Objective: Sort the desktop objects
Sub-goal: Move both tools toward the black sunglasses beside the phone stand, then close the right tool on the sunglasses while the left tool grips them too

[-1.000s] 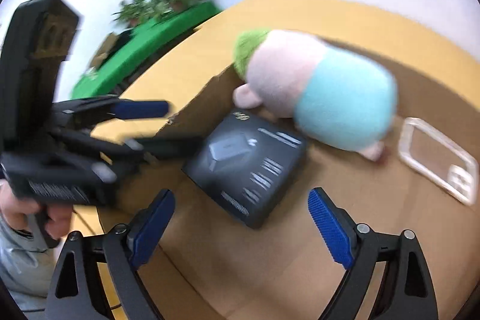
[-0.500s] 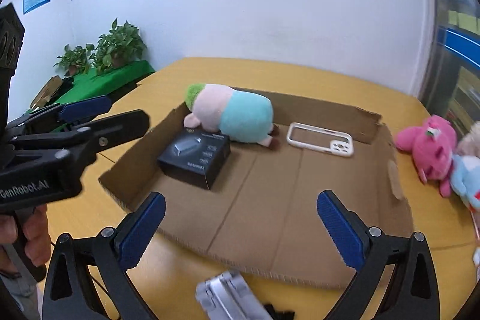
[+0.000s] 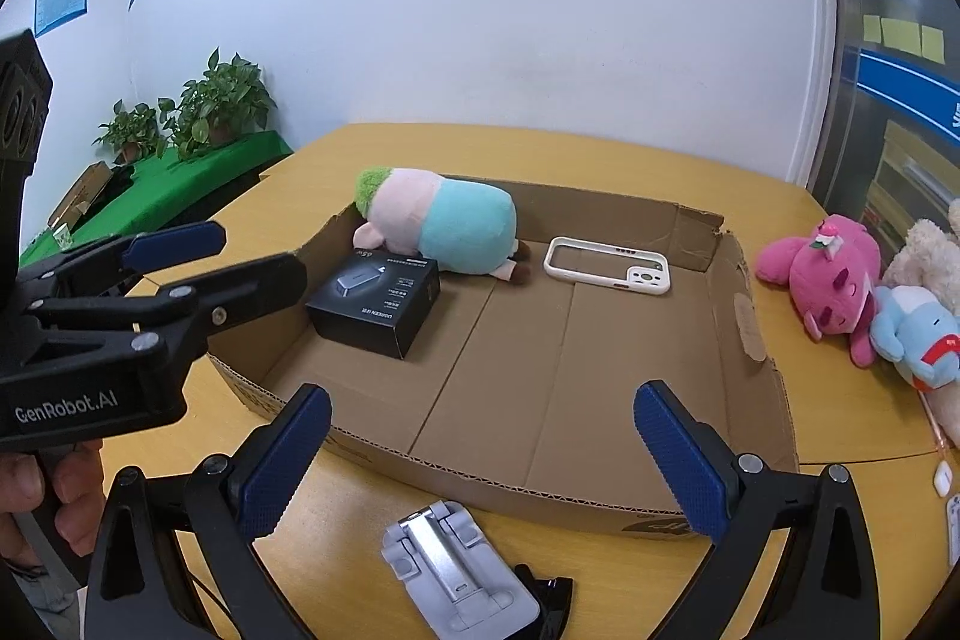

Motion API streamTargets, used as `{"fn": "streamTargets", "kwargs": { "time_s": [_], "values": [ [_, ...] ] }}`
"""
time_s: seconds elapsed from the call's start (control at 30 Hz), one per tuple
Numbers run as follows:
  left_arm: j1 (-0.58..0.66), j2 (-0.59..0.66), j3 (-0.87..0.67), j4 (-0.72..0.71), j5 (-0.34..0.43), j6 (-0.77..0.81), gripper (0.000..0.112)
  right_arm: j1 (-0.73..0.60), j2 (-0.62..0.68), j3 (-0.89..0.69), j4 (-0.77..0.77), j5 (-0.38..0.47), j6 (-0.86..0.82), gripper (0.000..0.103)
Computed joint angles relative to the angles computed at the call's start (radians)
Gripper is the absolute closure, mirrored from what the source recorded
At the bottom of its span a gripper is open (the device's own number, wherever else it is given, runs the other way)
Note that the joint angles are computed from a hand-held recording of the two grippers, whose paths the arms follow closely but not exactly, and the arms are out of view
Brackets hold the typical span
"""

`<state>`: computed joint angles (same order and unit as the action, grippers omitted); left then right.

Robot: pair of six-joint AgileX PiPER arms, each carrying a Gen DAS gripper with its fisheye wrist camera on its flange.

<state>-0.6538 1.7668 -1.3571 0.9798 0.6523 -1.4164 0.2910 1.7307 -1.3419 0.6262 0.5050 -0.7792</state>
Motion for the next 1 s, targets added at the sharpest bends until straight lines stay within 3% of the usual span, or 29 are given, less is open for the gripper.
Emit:
{"fn": "streamTargets", "kwargs": {
  "time_s": [0.3,0.57,0.73,0.87,1.0],
  "values": [
    [-0.001,-0.001,0.026,-0.019,-0.023,-0.016,0.032,-0.01,-0.011,0.027,0.041,-0.009,-0.042,0.001],
    [0.019,0.015,0.087,-0.187,-0.142,0.075,0.032,-0.128,-0.019,0.141,0.236,0.069,-0.295,0.001],
    [0.025,0.082,0.089,-0.414,-0.233,0.262,0.032,-0.216,0.001,0.272,0.271,0.138,-0.381,0.002],
    [0.028,0.135,0.072,-0.617,-0.292,0.436,0.032,-0.236,0.039,0.339,0.201,0.177,-0.347,0.015],
    [0.03,0.178,0.042,-0.832,-0.311,0.646,0.032,-0.21,0.024,0.427,0.147,0.097,-0.347,0.018]
  ]
}}
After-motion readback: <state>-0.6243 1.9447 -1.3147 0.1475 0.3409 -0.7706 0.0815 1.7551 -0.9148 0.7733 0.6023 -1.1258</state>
